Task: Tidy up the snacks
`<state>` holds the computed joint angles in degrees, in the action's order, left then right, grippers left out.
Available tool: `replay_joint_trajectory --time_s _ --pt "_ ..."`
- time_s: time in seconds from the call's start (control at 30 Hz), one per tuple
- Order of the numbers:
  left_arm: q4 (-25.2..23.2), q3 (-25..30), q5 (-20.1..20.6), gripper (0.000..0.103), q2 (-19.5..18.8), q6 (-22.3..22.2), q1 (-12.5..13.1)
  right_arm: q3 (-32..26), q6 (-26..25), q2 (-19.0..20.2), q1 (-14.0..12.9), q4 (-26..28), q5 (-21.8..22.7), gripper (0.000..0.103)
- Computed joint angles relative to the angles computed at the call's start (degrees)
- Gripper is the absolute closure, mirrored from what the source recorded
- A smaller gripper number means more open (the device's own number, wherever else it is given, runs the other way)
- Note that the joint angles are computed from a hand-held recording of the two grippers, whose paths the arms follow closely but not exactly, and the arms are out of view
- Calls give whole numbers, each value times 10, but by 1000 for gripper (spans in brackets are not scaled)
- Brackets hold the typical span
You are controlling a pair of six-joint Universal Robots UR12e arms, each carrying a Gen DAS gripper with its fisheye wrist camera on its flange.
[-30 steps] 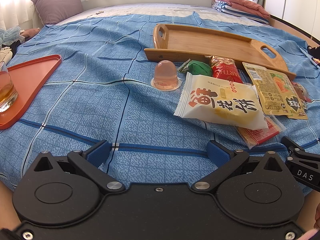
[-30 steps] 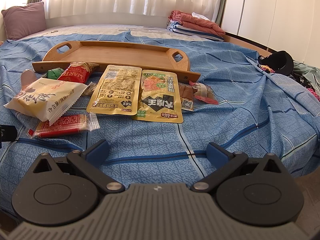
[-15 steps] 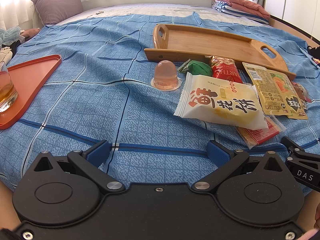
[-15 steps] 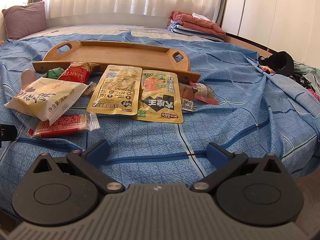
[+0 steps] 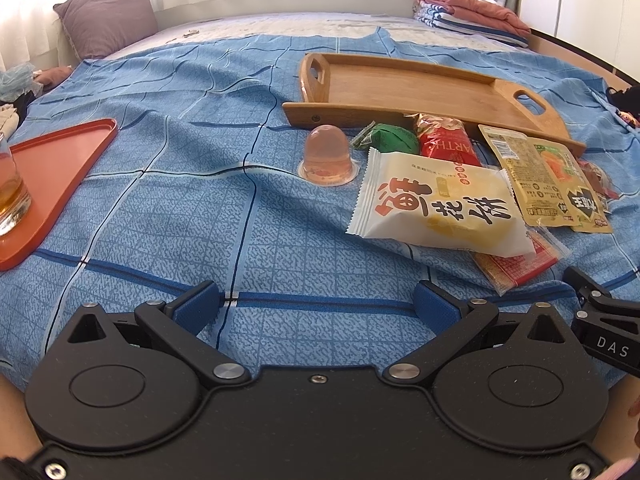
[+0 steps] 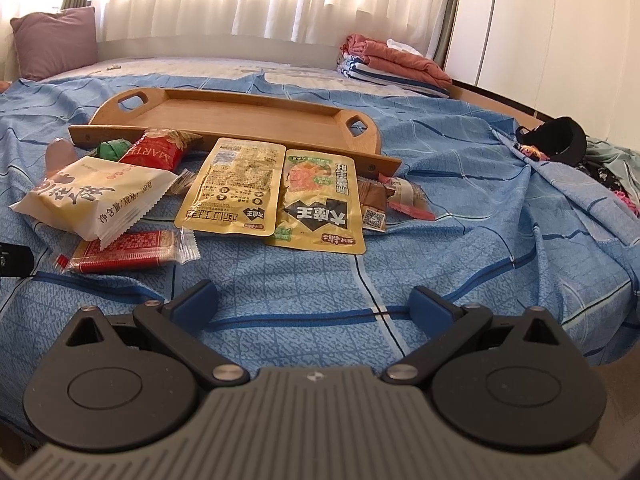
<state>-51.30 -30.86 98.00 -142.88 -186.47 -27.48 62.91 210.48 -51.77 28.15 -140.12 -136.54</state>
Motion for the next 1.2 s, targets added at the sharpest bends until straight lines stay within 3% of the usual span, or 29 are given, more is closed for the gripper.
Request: replay_joint_trajectory --time_s 0.07,0.17,0.23,0.37,0.5,0.7,0.9,1.0,1.1,1.2 --pt "-7 6 -7 0 -2 1 2 -10 -9 8 5 8 -23 0" --pt "-13 13 -13 0 -5 9 3 -22 -61 20 11 -1 -59 0" --pt "-10 12 -16 0 -5 13 4 -22 -66 21 11 -2 -60 0" --pt "26 -14 -24 0 3 26 6 -12 -2 11 6 9 -32 0" --pt "37 -20 -26 0 5 33 6 -2 18 3 -1 5 1 0" --pt "10 7 -58 2 -2 27 11 20 -5 -14 -17 -49 73 0" --pt "57 -2 -134 7 6 2 19 4 -3 -8 -25 -78 64 6" --pt "73 20 -147 7 -5 16 17 -13 -47 1 -30 -84 74 14" --pt "50 70 -159 6 -32 31 13 -22 -92 5 -37 -99 116 16" --pt "21 114 -170 4 -54 50 12 -37 -95 6 -50 -82 175 16"
